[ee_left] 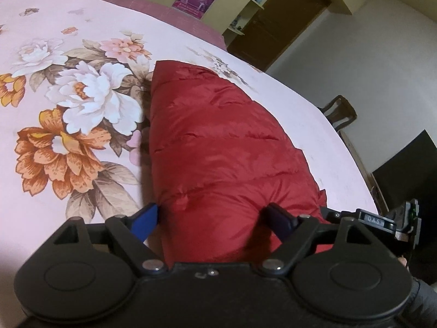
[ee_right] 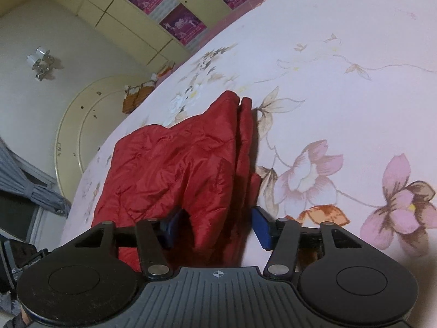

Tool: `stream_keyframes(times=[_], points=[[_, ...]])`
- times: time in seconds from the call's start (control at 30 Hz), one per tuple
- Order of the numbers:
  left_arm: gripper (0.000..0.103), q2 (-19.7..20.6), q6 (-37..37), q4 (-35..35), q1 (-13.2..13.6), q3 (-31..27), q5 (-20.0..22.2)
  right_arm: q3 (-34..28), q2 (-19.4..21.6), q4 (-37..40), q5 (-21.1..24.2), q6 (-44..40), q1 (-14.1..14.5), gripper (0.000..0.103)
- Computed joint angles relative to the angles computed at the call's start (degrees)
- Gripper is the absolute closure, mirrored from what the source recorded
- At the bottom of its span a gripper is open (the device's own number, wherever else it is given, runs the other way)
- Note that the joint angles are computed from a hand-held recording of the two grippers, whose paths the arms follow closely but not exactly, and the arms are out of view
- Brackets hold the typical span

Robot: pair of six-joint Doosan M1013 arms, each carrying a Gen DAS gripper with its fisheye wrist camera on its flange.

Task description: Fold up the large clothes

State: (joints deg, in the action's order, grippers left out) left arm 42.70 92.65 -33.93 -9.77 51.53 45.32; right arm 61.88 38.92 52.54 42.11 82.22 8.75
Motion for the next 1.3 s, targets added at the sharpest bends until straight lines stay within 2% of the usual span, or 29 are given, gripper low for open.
stream_keyframes(times=[0.17, 0.2, 0.3, 0.37, 0.73, 0.97, 1.13, 1.3], points=[[0.02, 0.7, 0.55, -1.09, -0.08, -0.72, 0.02, -1.18, 1.18, 3.35, 0.45, -1.18, -0.05, 0.049], [0.021, 0.65, 0.72, -1.41, -0.18, -0.56, -0.46, -0.86, 1.28, 5.23, 0.3, -1.94, -0.2, 0.052], [0.024, 0.32, 0.73, 2.39, -1.25, -0.64, -1.4, -1.23, 1.99, 8.04, 1.67, -3.83, -0.4, 0.073], [0.027, 0.36, -0.71, 6.18, -1.91, -1.26, -1.05, -1.95, 2.17, 7.1, 2.26, -4.52, -0.31, 0.078], [0.035, -0.52, -0.79, 10.77, -2.71, -0.23, -2.99, -0.66, 0.84, 5.07, -0.15, -5.2, 0.33, 0.08], [0.044, -1.51, 6.4, 6.18, -1.85, 1.13, -3.98, 0.82, -1.09, 1.44, -4.52, -3.34, 1.53, 0.084], [0.045, -2.44, 13.86, 0.58, -0.53, 2.23, -4.22, 1.16, -2.29, -2.57, -7.97, 0.27, 3.14, 0.084], [0.045, -3.29, 19.98, -4.57, 1.33, 3.48, -4.85, -1.42, -1.89, -7.59, -9.67, 5.25, 5.25, 0.085]])
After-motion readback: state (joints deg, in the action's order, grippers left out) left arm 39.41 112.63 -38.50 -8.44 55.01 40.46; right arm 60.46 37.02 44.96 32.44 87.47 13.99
